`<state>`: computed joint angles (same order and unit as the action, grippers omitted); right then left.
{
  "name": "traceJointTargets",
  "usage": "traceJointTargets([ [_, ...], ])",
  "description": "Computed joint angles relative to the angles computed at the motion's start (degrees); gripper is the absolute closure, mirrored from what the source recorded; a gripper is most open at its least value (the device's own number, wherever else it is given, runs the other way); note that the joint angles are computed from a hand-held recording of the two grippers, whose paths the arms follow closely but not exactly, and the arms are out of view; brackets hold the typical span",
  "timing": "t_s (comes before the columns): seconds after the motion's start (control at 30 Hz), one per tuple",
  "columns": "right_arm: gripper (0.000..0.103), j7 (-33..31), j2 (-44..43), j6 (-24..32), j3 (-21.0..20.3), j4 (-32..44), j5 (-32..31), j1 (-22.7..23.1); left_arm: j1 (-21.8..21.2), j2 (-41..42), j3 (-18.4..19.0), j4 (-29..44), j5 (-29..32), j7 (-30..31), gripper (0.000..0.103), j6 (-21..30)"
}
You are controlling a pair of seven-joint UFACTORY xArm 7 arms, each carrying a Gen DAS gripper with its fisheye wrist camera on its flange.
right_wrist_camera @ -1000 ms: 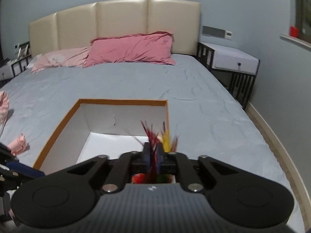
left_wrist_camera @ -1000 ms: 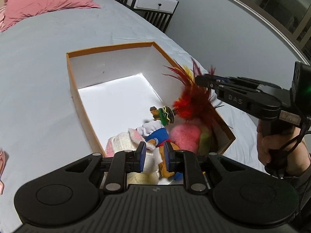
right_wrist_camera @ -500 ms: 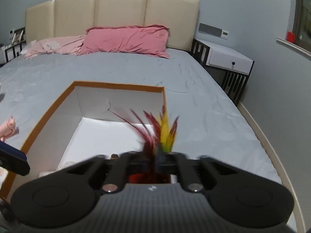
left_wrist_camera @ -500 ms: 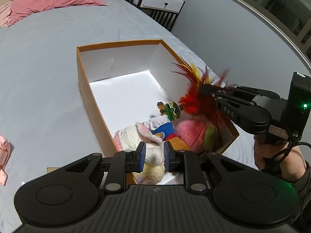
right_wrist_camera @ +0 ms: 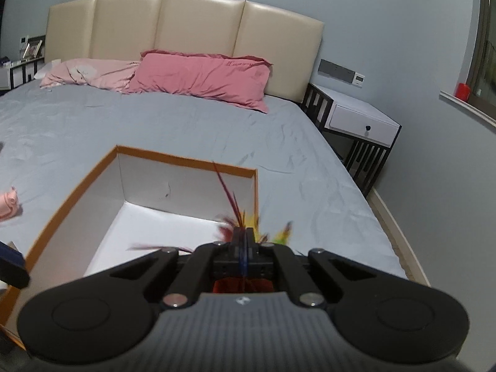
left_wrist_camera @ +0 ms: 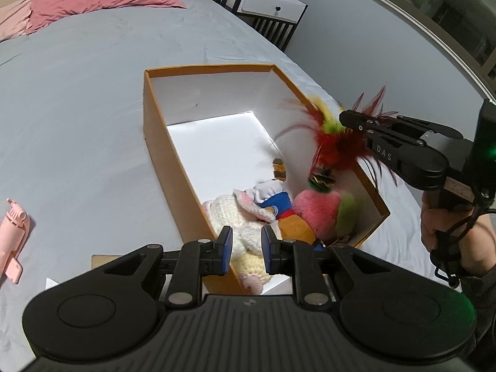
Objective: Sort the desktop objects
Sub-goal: 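Lower the pompom into the shoebox with the left tool while the right drops the feather toy, then move both tools back toward the remaining items on the bed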
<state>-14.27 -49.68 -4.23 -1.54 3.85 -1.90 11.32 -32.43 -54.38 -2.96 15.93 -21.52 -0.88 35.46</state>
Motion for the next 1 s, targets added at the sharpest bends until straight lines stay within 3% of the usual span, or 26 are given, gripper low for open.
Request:
traceJointTargets([
  [0.13,0.103,0.1,3.1,-2.1,-0.3,1.0,-0.1,-0.2,0.8,-0.3,0.1,-0.1,0.5,-0.4,0.082,0.5],
  [0.33,0.103,-0.6,4.6,-0.4,0.8,0.7,-1.0,-0.2,1.2,-0.2,0.3,-0.2,0.6,-0.3,0.082,0.5],
  [0.7,0.103,0.5,-4.8,12.3,0.9,-3.2,0.5,0.0,4.1,-5.1,-0.6,-0.5,3.3,-1.8,0.082,5.3],
  [0.9,0.09,2.2,-19.0,24.2,0.3,-5.3,3.1,1.5,7.8,-14.1,-1.6,-1.3,7.2,-3.5,0.081,13.8],
  [1.0,0.07,4.3,-28.2,31.0,0.9,-6.3,4.9,3.7,10.5,-20.1,-1.3,-1.7,9.7,-3.7,0.081,18.8],
])
